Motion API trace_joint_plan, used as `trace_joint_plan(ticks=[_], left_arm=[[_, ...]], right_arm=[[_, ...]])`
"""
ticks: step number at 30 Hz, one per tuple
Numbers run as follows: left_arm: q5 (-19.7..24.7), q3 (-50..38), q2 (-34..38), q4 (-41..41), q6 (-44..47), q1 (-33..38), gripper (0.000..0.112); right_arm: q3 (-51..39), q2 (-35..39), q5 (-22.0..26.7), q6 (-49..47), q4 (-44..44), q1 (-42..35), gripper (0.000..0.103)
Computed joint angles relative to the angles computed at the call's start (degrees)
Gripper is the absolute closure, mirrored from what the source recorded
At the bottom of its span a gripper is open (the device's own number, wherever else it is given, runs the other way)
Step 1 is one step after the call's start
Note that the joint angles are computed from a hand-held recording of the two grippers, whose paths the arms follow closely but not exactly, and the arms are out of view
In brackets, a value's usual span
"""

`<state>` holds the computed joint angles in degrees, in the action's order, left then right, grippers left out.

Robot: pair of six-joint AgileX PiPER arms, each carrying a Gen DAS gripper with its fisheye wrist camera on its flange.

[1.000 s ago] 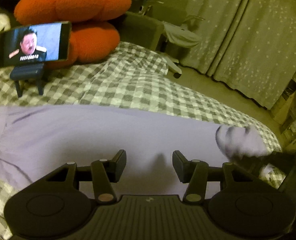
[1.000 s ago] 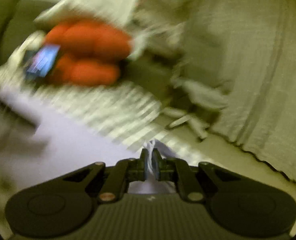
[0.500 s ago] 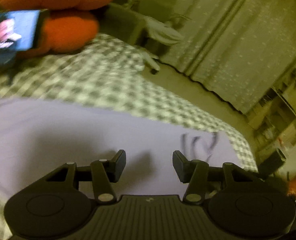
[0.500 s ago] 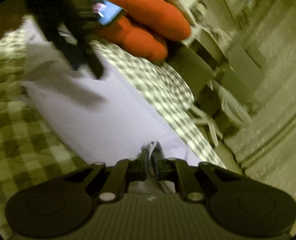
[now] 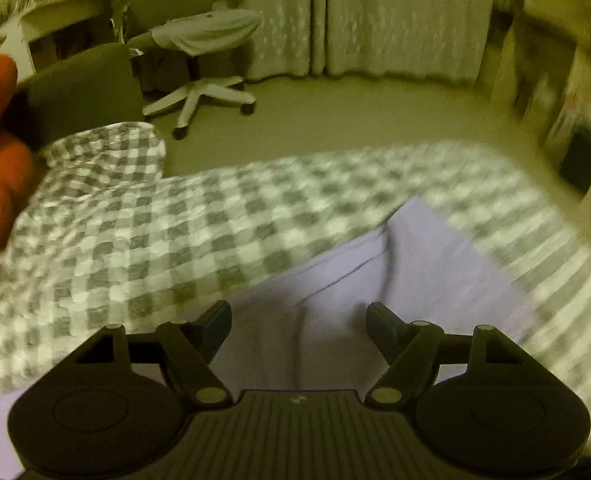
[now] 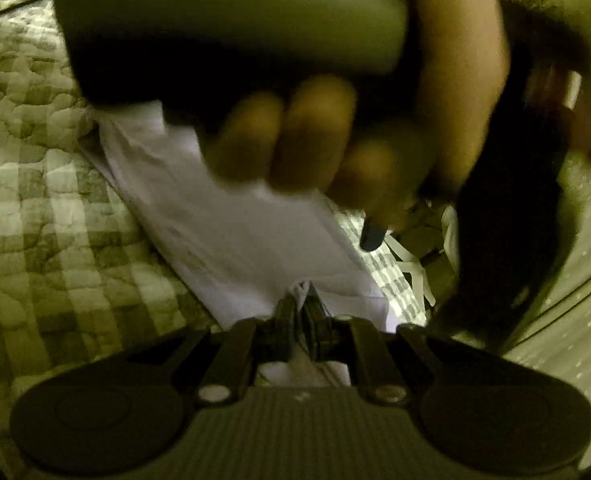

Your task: Fold clothes

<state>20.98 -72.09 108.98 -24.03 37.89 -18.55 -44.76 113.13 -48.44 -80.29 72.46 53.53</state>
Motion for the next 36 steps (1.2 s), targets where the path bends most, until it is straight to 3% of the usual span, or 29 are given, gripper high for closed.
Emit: trace_joint_plan(ticks=[3,6,9,11,14,17,20,23,31,34,36], left_arm=[[0.1,0.4,-1.0,2.5,-4.8,1.9,0.038],[1.9,0.7,-1.5,-10.2,4.5,8.5,0.038],[3.8,-0.3,-0.5,-10.4,1.5,13.4,0.039],[6.4,1.4,-1.7,-17.3,7.0,17.0,0.039],[14.8,2.5,-2.9,-28.2,14.3,22.3,0.039],[21.7,4.3,-3.9,-34.2,14.6,25.9,0.038],[31.3,4.5,-1.6,-39.9,13.6,29.1,0.036],[36.8,6.3,0.8,-46.5,12.5,30.7,0.032],[40.5,15.2,3.0,-61.8,13.5,27.2,0.030],[38.1,15.7,3.6,-64.7,14.0,24.7,0.030],[36.8,15.9,3.9,-65.9,13.7,24.2,0.036]], right_arm=[[0.3,-0.2,0.7,1.2,-1.3,-0.8,0.096],[0.6,-0.6,1.4,2.2,-2.6,-1.7,0.096],[0.5,-0.7,1.9,2.7,-3.3,-2.3,0.096],[0.4,-1.0,1.9,2.4,-3.4,-2.5,0.096],[0.5,-2.1,1.5,4.1,-2.7,-1.8,0.096],[2.8,-6.0,2.1,7.6,-2.3,-1.8,0.096],[6.2,-12.4,4.1,11.5,-2.0,-2.7,0.096],[8.7,-19.5,7.0,13.8,-2.1,-4.8,0.096],[10.9,-26.1,5.9,8.6,3.7,-3.0,0.096],[10.8,-25.0,6.5,9.4,1.5,-3.2,0.096],[11.1,-25.4,6.6,9.3,1.2,-3.6,0.096]])
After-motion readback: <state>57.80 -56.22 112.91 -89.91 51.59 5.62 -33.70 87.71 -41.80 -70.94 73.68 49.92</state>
